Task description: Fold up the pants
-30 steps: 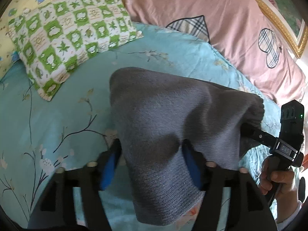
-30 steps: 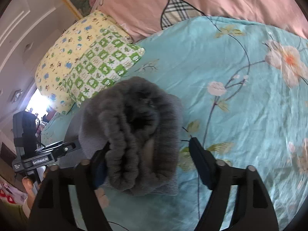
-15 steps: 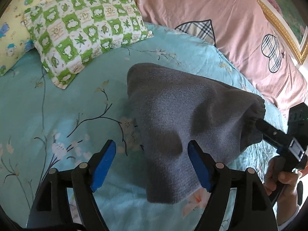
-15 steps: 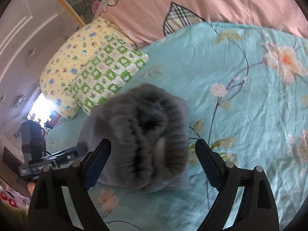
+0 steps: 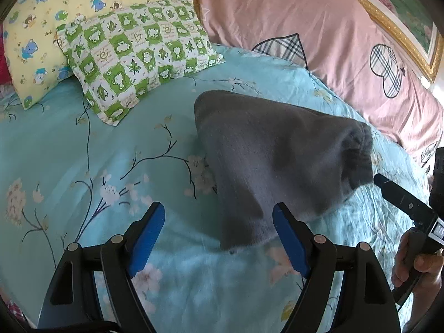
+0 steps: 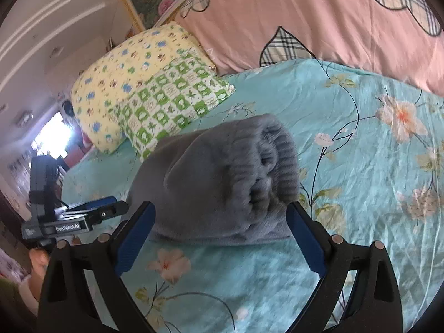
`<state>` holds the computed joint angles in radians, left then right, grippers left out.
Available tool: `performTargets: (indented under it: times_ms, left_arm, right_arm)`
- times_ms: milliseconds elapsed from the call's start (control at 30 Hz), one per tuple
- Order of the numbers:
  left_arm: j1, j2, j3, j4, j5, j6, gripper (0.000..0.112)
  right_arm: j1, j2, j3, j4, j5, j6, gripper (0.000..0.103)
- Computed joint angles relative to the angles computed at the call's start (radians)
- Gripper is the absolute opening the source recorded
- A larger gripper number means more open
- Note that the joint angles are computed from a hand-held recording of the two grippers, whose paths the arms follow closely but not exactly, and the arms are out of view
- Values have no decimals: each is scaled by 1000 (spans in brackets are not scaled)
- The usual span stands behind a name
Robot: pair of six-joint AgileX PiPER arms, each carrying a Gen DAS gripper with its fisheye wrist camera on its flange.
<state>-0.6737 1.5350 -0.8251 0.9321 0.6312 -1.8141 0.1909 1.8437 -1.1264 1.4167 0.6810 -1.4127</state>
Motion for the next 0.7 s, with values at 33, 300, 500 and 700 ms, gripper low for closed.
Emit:
performTargets:
  times_ms: [33, 300, 500, 700]
  left_arm:
    - [-16, 5, -5, 3, 18, -7, 81]
    - [-165, 38, -49, 22, 172, -61, 82]
    - [-230, 78, -98, 0, 231, -25, 83]
    - [-260, 97, -115, 6, 266, -36, 83]
  right_arm:
    - [7, -13, 14, 2, -10, -17, 95]
    - [66, -111, 128, 56, -114, -165, 98]
    - [73, -146, 183, 107, -148, -240, 99]
    - [88, -171, 216, 139, -183, -303, 100]
